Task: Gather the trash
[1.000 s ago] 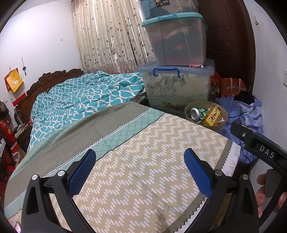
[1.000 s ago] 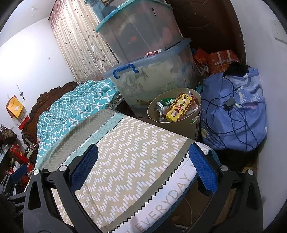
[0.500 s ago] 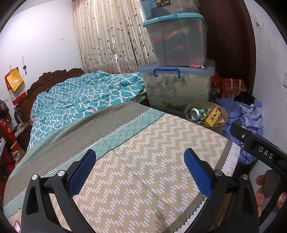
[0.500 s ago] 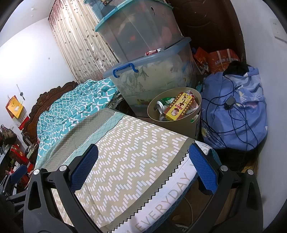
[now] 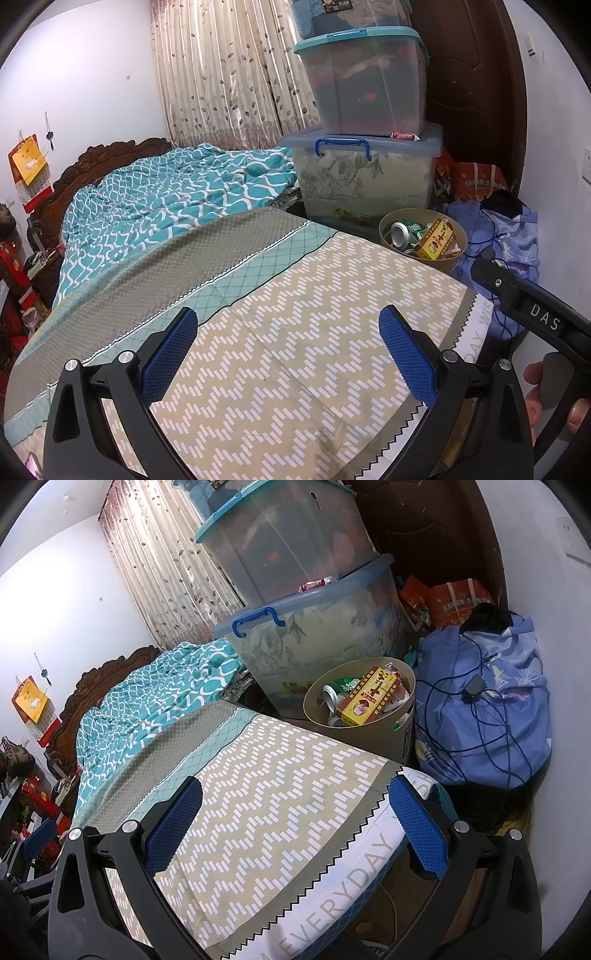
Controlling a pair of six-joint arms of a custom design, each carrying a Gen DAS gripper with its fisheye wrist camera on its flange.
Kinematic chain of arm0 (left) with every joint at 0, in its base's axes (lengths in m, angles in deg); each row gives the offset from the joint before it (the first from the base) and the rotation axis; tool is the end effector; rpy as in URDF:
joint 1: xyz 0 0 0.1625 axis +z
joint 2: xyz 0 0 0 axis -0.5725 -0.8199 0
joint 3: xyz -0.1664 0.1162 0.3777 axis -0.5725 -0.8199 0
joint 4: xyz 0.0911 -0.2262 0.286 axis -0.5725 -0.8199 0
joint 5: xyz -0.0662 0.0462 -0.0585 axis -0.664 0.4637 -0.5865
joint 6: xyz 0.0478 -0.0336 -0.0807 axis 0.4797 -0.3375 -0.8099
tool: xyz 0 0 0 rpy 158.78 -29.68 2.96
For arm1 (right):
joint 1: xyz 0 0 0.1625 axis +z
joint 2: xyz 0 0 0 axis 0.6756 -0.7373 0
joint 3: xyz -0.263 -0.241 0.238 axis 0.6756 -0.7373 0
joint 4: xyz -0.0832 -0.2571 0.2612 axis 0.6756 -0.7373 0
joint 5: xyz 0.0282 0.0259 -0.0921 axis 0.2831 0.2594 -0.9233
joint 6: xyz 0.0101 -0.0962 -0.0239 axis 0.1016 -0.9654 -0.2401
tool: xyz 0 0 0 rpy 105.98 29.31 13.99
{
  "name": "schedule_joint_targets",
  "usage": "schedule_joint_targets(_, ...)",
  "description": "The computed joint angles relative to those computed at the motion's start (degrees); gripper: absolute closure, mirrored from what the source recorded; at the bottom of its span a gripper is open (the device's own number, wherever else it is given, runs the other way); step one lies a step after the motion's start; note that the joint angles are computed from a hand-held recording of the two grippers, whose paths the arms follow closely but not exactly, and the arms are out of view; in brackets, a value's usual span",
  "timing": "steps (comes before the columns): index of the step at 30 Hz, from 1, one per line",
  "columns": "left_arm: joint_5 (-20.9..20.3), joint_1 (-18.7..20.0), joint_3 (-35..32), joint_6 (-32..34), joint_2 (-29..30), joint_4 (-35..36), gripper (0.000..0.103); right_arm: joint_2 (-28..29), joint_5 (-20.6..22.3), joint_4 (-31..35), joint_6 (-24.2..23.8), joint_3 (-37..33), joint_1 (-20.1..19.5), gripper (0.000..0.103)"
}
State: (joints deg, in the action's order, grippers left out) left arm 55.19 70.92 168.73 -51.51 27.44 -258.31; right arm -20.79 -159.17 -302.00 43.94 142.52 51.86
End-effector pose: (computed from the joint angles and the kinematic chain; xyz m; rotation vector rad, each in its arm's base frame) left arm -0.3470 -0.5180 0.0658 0.8932 2.0877 -0.9582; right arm 0.1179 -0.4572 0.2340 -0.2360 -2.2429 1.4879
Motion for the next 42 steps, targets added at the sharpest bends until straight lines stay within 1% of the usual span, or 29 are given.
schedule_joint_targets(15, -0.35, 0.55, -0.32, -0.16, 0.14, 0.37, 0.008, 0.47, 0.17, -0.14, 0.09, 0.27, -0.03, 0.003)
schedule_joint_targets(20, 0.42, 0.53, -0.33, 0.00, 0.46, 0.07, 0.008, 0.57, 0.02, -0.19, 0.28, 0.30, 0.09, 0.003)
schedule_joint_targets(30, -0.27, 1.05, -0.40, -0.83, 0.03, 1.09, 0.008, 0.67, -0.28, -0.39, 0.09, 0.28, 0.22, 0.003)
schedule_joint_targets(34, 0.11, 1.23, -0.35, -1.00, 0.11, 1.21, 0.008, 0.27, -0.51, 1.16, 0.53, -0.05, 0.34, 0.003)
schedule_joint_targets(42, 0.36, 1.32, -0.30, -0.23, 0.18, 0.84, 0.008, -0.01, -0.60, 0.95, -0.63, -0.62, 0.73, 0.003)
